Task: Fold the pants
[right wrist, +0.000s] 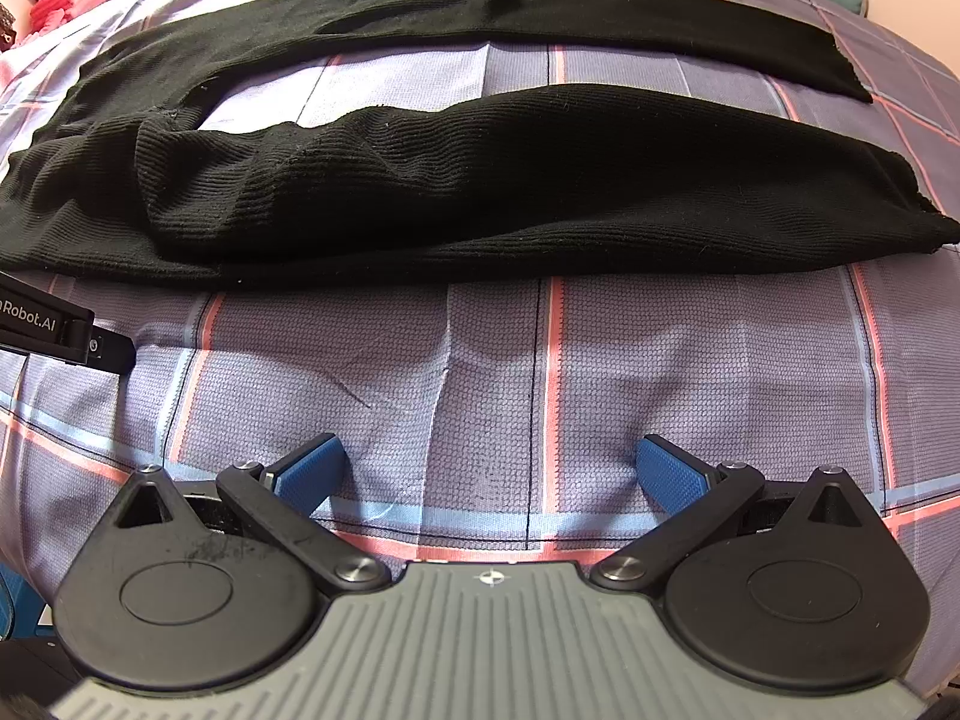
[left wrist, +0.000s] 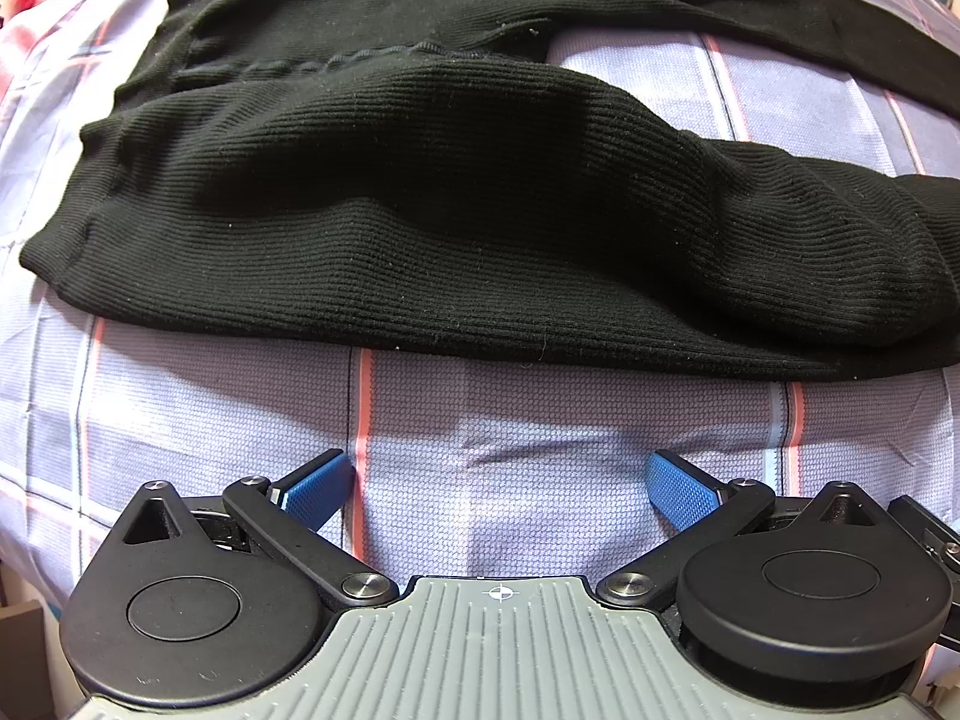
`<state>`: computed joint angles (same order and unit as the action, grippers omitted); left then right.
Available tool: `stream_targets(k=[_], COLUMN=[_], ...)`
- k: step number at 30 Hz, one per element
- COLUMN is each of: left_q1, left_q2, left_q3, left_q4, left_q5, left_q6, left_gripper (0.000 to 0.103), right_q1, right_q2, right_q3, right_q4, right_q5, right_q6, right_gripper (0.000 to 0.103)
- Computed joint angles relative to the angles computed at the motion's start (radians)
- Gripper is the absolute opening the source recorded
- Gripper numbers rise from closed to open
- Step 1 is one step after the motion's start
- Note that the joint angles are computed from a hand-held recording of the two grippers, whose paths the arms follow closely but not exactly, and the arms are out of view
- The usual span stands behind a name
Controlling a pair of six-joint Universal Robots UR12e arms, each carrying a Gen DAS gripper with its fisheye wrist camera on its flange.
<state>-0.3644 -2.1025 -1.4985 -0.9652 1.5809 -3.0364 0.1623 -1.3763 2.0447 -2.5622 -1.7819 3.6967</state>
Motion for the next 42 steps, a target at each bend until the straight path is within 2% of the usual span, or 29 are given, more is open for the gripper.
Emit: stream_targets(k=[9, 42], left_q1=[-0.002, -0.004], left_q2=[-0.005, -0.006], left_q3=[0.009, 0.012], left_q4=[-0.009, -0.014], left_q5=[0.002, 0.004], left_q6=[-0.002, -0.006], left_gripper=[0.103, 0.103], right_q1=[0.009, 0.007], right_q2=[-0.050, -0.049], right_q3=[0.069, 0.069], right_q4=[-0.017, -0.018], right_q5=[-0.002, 0.000], right_q6=[0.008, 0.002], right_gripper=[0.103, 0.103])
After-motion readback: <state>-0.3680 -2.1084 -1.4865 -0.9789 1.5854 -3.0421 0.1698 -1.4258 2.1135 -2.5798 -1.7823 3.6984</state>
